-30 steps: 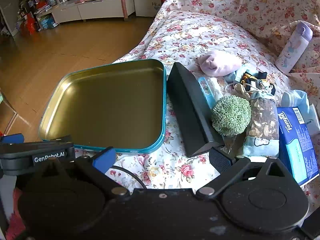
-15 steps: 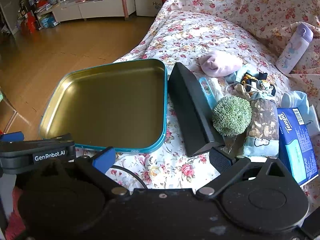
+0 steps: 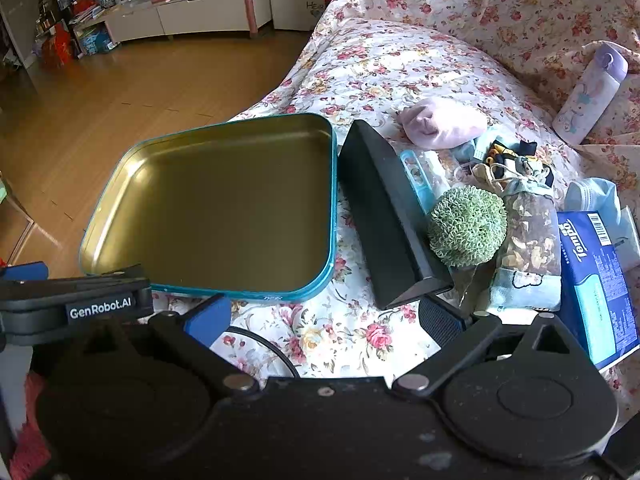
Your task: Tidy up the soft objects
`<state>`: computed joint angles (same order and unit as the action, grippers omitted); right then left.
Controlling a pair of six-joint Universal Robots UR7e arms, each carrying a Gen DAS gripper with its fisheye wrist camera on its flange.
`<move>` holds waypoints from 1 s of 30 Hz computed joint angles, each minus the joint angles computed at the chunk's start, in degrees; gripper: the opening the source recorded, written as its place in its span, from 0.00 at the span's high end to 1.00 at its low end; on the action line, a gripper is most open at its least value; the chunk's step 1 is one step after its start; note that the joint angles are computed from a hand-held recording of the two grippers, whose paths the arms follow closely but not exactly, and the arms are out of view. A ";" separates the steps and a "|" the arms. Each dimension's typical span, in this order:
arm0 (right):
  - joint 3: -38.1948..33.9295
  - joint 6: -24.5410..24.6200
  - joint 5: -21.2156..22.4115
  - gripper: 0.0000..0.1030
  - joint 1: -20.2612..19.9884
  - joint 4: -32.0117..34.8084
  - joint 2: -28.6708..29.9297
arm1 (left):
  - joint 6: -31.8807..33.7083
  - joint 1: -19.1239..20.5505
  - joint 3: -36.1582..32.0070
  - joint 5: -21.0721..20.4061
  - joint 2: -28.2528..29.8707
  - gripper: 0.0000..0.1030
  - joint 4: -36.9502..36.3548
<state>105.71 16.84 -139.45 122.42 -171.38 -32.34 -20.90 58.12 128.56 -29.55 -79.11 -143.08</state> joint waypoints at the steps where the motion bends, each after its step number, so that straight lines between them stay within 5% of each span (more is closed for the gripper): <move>1: 0.01 0.02 0.04 0.03 0.01 0.02 0.00 | 0.04 -0.01 0.01 -0.02 -0.02 0.04 -0.02; 30: 0.64 0.04 0.39 0.03 0.05 -1.08 -0.46 | -0.43 -0.74 0.02 0.13 -0.16 0.04 0.46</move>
<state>106.35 16.88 -139.06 122.47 -172.46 -32.80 -21.34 57.38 128.58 -29.42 -79.27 -142.62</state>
